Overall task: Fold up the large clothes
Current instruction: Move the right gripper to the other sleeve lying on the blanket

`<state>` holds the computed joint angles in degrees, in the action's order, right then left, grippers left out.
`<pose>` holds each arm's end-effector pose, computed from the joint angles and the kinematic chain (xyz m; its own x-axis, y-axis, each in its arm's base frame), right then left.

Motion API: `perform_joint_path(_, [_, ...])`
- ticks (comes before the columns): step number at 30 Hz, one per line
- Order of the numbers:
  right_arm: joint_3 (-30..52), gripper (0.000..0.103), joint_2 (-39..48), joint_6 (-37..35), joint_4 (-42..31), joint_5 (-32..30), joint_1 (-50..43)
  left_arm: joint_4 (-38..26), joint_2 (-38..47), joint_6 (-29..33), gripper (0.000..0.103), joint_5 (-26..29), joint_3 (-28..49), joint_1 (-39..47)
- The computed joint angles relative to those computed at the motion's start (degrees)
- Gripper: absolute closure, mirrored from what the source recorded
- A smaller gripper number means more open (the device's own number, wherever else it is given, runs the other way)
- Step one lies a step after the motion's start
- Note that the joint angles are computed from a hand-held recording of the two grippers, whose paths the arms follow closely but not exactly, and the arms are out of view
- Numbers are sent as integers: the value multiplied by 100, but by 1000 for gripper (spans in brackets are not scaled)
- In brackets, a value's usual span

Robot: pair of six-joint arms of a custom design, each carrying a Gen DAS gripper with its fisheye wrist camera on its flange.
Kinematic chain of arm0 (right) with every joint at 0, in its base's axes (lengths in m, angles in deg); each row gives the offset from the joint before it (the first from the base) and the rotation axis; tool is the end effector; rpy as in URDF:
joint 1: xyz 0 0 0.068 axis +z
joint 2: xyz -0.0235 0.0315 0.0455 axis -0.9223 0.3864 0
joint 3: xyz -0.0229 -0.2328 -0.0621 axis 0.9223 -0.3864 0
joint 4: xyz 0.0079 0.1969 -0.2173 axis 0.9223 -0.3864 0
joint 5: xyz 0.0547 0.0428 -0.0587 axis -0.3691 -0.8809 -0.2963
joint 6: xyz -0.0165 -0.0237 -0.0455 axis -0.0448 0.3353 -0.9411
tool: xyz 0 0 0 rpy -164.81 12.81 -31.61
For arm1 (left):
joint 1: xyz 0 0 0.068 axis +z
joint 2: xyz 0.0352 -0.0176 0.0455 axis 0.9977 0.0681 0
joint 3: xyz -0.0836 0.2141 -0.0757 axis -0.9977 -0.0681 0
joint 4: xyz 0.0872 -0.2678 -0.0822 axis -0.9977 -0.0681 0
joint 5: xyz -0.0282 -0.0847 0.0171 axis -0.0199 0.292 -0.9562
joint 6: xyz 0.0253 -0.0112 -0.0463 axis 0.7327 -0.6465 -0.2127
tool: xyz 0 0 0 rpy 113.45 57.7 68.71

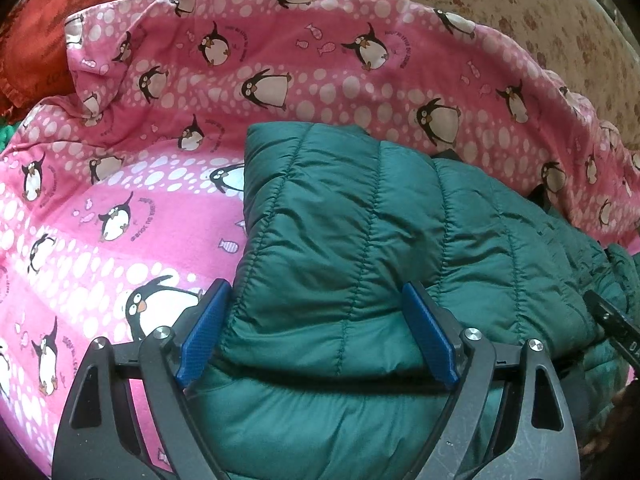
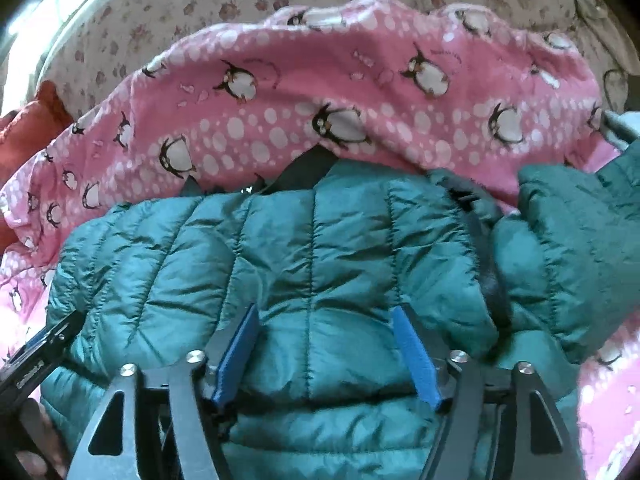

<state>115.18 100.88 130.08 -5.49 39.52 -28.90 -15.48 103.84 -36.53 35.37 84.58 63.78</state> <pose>0.2305 0.1598 0.0855 -0.7233 0.3025 -0.6207 0.3302 0.9410 0.0739 0.2769 -0.1083 0.0911 -0.7828 -0.0146 -0.6221 0.0531 0.9945 -0.0902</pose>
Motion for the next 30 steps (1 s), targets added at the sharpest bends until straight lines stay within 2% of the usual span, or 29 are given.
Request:
perform_joint_path(9, [129,31,284,-3,-172,-195,-100,-43,-47,-1,15,-25,-32,-13])
perform_joint_path(14, [-257,31,-548,81,-409,-102,60,-368,-671,-134,15,53,-300,-25])
perform_joint_path(24, [-468,31,-1917,305,-1779,672,341,-649,-2148,-424,15,354,-982,-241])
perform_joint_path(30, [-754,31,-2767,516,-2420,847,322,-396,-2168,-294,15,344,-1171,-420])
